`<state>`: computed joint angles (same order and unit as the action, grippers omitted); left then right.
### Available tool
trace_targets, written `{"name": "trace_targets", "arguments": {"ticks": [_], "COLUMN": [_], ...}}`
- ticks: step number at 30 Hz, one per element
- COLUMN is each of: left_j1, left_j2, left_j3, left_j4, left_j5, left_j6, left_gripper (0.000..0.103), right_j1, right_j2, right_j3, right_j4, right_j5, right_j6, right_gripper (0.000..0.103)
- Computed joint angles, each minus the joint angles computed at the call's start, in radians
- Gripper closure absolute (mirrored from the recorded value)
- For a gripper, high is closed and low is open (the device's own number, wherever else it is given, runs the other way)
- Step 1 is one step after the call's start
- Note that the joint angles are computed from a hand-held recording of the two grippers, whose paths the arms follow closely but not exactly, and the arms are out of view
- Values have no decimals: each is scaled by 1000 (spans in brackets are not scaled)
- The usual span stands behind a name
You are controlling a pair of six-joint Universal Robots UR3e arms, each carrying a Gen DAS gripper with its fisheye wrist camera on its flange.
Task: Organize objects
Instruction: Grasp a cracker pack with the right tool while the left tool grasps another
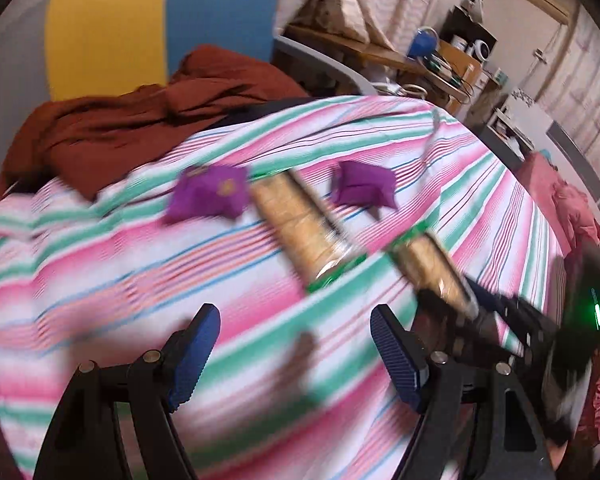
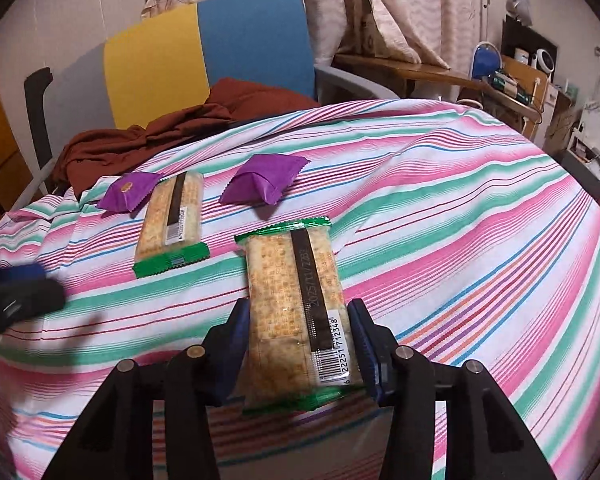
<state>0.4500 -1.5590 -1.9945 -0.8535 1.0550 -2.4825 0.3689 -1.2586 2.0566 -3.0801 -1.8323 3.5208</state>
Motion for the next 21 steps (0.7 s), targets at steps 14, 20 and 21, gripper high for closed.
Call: {"name": "trace_targets", "arguments": {"ticks": [14, 20, 21], "left_j1": [-190, -72, -67], "left_j2": [-307, -232, -222], "left_j3": [114, -19, -30], "left_j4": [349, 388, 389], "left_j5": [106, -8, -12], "left_j6": [-146, -45, -40], "left_gripper": [36, 52, 53], "right_j1": [2, 11, 11], "right_j2": [27, 36, 37], "right_j3": [17, 3, 3], "right_j4": [-71, -62, -61], "right_j5": [-17, -31, -34], "right_j6": [11, 13, 12], "right_gripper": [54, 54, 54]}}
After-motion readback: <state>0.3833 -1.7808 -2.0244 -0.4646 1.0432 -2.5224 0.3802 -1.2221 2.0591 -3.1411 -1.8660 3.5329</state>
